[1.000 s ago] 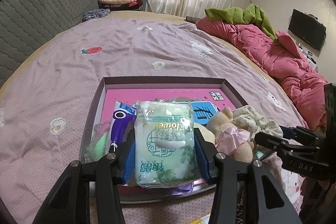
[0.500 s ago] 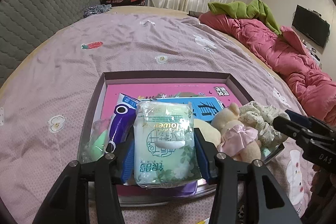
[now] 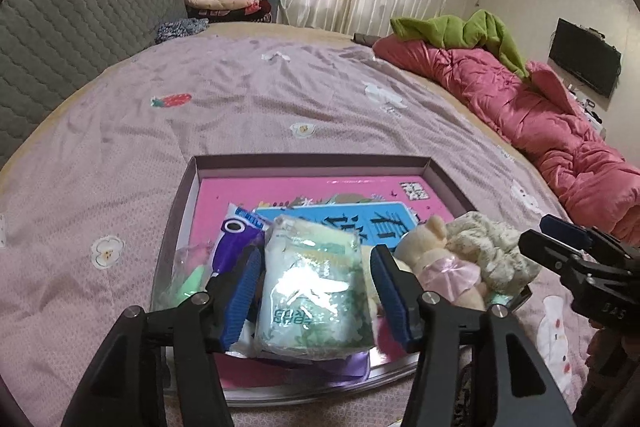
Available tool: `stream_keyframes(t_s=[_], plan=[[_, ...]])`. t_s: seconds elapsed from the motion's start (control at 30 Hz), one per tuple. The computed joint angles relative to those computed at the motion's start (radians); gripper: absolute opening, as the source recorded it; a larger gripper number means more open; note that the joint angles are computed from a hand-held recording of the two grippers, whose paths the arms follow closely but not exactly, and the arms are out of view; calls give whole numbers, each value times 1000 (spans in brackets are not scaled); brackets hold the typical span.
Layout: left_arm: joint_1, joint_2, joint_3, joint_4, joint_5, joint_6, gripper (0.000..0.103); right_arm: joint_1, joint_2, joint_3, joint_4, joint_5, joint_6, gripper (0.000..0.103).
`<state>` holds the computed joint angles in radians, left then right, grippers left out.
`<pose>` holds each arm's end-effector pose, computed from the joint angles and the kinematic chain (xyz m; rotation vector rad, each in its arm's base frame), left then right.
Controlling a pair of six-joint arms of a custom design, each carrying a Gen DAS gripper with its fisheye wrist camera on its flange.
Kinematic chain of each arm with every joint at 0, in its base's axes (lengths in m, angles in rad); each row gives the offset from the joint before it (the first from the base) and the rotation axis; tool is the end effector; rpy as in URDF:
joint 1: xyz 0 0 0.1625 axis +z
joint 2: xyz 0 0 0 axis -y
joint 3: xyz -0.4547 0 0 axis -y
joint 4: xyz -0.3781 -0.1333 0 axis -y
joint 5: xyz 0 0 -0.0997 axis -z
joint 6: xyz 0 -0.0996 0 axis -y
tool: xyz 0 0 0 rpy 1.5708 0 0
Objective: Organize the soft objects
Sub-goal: 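Lower the scrunchie into the tray and open right tool while left tool holds the pack, then open left tool to drop the wet-wipe pack into the tray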
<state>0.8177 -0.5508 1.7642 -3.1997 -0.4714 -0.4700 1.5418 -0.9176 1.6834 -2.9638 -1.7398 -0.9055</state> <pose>-0.2683 -0.6109 0.0451 0.0290 2.2136 -1.1513 0.0966 -0.6903 0.2405 1.0527 -2.4169 0.6625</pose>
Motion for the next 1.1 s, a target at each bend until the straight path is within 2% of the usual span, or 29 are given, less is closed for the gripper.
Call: stream_keyframes(t_s=[0.07, 0.2, 0.3, 0.57, 0.7, 0.9, 1.1], plan=[[-5, 3, 1, -29, 0, 28, 62, -3, -5, 1, -5, 14, 4, 69], [-18, 9, -1, -60, 14, 72, 62, -7, -16, 10, -13, 51, -8, 69], [-25, 5, 0, -38, 16, 63, 62, -9, -25, 20, -15, 80, -27, 69], [-37, 4, 5, -40, 28, 71, 63, -7, -32, 29, -11, 100, -44, 71], [-39, 0, 8, -20, 38, 56, 63, -8, -32, 26, 4, 101, -36, 74], [-49, -20, 33, 41, 41, -6, 68, -15, -43, 33, 34, 130, -50, 75], [-60, -27, 49, 66, 53, -41, 68, -21, -58, 50, 52, 147, -78, 75]])
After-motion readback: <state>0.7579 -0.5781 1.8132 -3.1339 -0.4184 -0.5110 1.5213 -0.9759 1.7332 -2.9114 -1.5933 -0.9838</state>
